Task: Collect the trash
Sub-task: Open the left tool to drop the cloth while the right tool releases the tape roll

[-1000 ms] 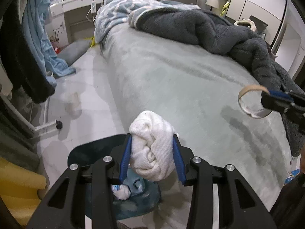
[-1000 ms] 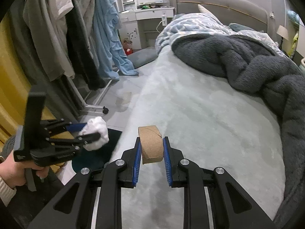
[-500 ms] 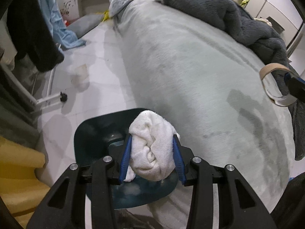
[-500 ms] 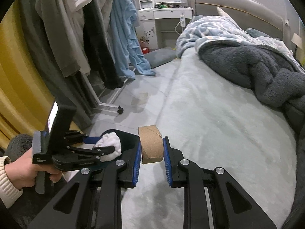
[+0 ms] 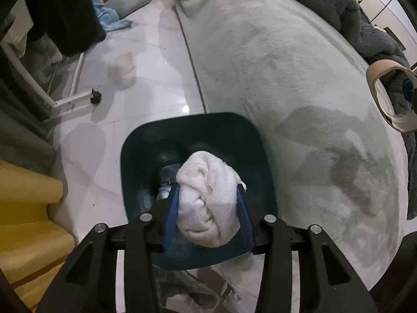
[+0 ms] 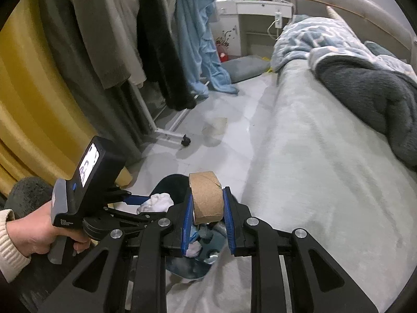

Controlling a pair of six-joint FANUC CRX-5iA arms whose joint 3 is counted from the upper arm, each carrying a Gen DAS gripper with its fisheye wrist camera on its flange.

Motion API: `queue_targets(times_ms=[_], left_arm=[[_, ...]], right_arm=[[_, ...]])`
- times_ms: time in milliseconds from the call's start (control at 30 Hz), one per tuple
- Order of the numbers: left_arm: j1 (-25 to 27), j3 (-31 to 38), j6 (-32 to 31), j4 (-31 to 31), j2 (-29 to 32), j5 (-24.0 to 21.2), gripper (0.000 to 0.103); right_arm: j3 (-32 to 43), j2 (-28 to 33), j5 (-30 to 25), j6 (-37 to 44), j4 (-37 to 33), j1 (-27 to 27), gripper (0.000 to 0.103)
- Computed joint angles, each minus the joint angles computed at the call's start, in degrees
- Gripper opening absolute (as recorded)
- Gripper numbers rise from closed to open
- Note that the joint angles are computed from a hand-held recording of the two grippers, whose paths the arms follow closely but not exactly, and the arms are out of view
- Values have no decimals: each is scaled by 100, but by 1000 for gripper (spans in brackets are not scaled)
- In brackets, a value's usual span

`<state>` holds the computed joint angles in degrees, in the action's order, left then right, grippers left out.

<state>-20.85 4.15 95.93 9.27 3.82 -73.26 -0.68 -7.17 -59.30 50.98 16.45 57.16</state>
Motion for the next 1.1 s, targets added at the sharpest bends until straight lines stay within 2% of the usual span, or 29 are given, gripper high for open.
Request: queue_targets(times_ms=[133, 233, 300, 333, 700, 1100], left_arm=[[171, -142, -63, 78, -61, -41, 51], [288, -232, -134, 136, -147, -28, 61], [341, -294, -211, 193, -211, 4, 72], [350, -312, -253, 189, -251, 19, 73], [506, -429, -469, 150, -632, 320, 78], [742, -862, -800, 718, -1301, 1522, 76]], right_arm=[[149, 286, -48, 260, -210, -51, 22], [263, 504, -116, 416, -347, -94, 22], [347, 655, -167, 521, -456, -134, 22], [379, 716, -194, 553, -490, -147, 22], [755, 1292, -542, 689, -797, -179, 22], [910, 1642, -867, 683, -957, -198, 23]])
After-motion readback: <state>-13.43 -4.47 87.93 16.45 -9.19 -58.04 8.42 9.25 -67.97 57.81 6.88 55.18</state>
